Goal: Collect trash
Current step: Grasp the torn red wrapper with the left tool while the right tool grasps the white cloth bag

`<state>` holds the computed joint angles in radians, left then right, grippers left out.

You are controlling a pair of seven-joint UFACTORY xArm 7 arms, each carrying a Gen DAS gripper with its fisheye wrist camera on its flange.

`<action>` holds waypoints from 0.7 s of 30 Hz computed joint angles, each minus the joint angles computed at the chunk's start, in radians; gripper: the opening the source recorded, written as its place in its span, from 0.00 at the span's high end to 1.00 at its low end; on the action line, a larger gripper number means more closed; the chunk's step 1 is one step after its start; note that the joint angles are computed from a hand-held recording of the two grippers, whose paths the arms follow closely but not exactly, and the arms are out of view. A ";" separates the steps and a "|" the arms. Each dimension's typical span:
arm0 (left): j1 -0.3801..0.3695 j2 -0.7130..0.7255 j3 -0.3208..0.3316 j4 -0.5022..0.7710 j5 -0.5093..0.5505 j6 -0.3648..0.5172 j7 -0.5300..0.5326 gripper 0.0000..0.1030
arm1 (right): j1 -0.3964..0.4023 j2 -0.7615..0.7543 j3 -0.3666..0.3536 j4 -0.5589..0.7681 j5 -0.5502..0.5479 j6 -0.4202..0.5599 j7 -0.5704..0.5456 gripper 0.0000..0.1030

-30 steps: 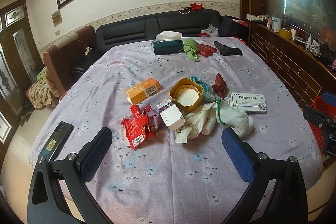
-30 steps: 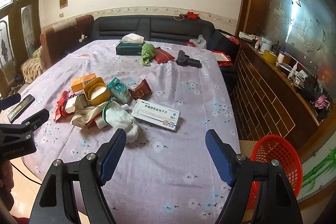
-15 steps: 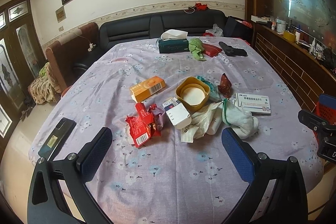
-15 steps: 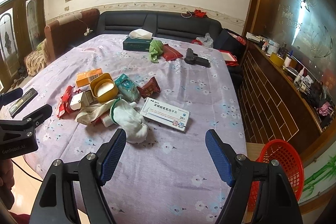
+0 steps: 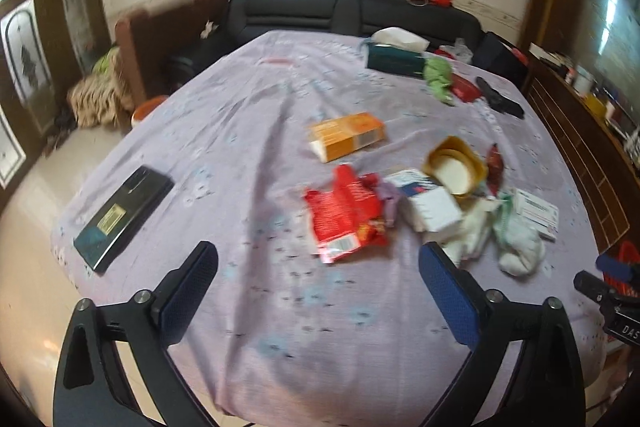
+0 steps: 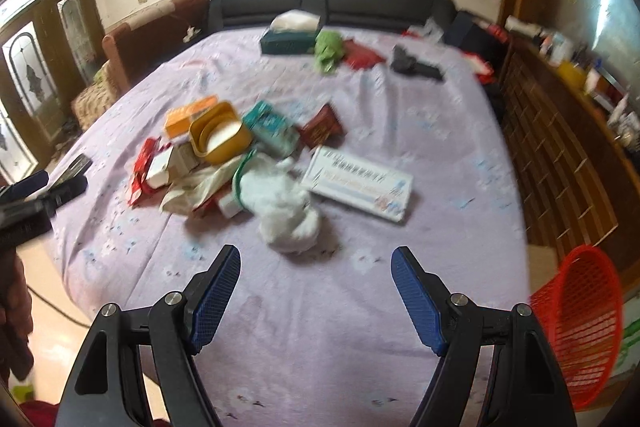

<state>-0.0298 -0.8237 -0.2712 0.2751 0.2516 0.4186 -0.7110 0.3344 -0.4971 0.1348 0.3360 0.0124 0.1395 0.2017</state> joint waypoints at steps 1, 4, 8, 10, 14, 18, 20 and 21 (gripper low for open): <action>-0.012 0.011 0.040 -0.005 -0.011 -0.007 0.027 0.13 | 0.028 0.025 -0.028 0.011 0.014 0.001 -0.019 0.28; -0.062 0.081 0.159 0.003 -0.081 -0.022 0.127 0.23 | 0.076 0.083 -0.078 0.042 0.063 0.005 -0.062 0.34; -0.129 0.201 0.264 0.045 -0.210 -0.075 0.240 0.23 | 0.051 0.141 -0.054 0.090 0.082 0.012 -0.057 0.34; -0.176 0.263 0.310 0.080 -0.281 -0.107 0.303 0.23 | 0.023 0.153 -0.024 0.105 0.068 0.011 -0.039 0.34; -0.279 0.413 0.403 0.184 -0.428 -0.142 0.450 0.31 | -0.017 0.161 0.011 0.119 0.034 0.017 -0.003 0.34; -0.322 0.580 0.441 0.300 -0.565 -0.113 0.571 0.54 | -0.045 0.157 0.023 0.117 0.010 0.028 0.035 0.34; -0.324 0.641 0.449 0.336 -0.640 -0.103 0.627 0.55 | -0.066 0.148 0.035 0.114 -0.009 0.033 0.061 0.34; -0.325 0.655 0.452 0.346 -0.682 -0.100 0.661 0.59 | -0.076 0.142 0.038 0.112 -0.018 0.036 0.073 0.34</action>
